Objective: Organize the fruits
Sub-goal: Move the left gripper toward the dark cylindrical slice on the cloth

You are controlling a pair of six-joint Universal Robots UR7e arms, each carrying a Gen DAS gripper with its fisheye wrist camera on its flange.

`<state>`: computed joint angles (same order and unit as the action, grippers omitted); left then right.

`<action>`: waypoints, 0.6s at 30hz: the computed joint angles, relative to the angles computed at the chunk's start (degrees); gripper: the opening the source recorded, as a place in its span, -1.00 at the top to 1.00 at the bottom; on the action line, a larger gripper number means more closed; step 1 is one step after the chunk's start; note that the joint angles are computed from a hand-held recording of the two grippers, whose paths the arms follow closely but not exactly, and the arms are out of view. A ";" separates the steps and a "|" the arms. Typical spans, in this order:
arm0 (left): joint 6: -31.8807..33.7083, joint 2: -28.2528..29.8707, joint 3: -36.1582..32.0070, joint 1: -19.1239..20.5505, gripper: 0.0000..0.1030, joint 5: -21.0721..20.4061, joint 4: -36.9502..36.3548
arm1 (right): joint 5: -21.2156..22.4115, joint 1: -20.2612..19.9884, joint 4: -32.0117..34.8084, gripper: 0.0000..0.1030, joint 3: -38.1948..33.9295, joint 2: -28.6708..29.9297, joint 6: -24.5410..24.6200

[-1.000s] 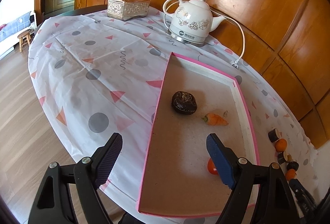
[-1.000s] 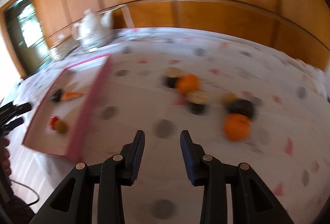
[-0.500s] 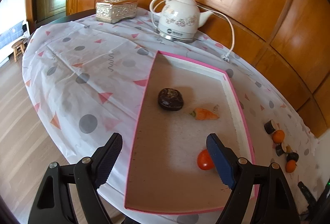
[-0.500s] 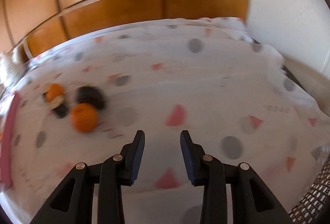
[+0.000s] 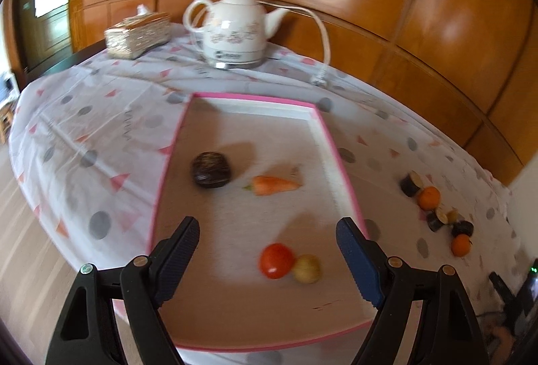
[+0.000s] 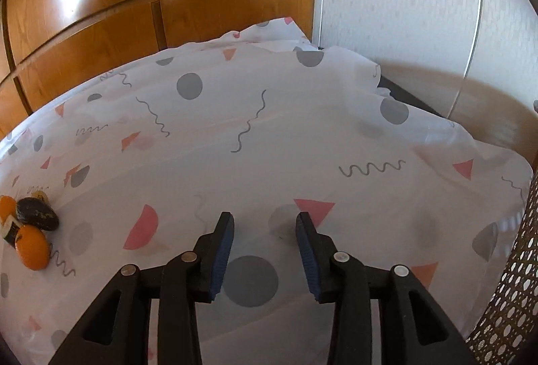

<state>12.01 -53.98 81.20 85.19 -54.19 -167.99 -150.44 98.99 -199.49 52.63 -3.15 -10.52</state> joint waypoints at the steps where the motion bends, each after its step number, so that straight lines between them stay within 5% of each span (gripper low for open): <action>1: 0.50 0.34 -0.45 -0.27 -0.60 -0.50 0.78 | -0.20 0.05 -0.13 0.20 -0.49 0.32 -0.61; 11: 6.94 6.61 -9.34 -2.97 -0.26 -5.04 11.78 | 2.19 -0.36 -0.87 -0.04 -0.18 0.29 -1.49; 18: 1.98 13.47 -21.73 -2.90 0.08 -9.80 26.10 | 3.01 -0.41 -0.99 -0.17 -0.22 0.43 -2.08</action>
<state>13.99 -40.51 59.47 82.29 -63.99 -141.89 -147.43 98.58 -200.47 52.41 -2.73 -12.59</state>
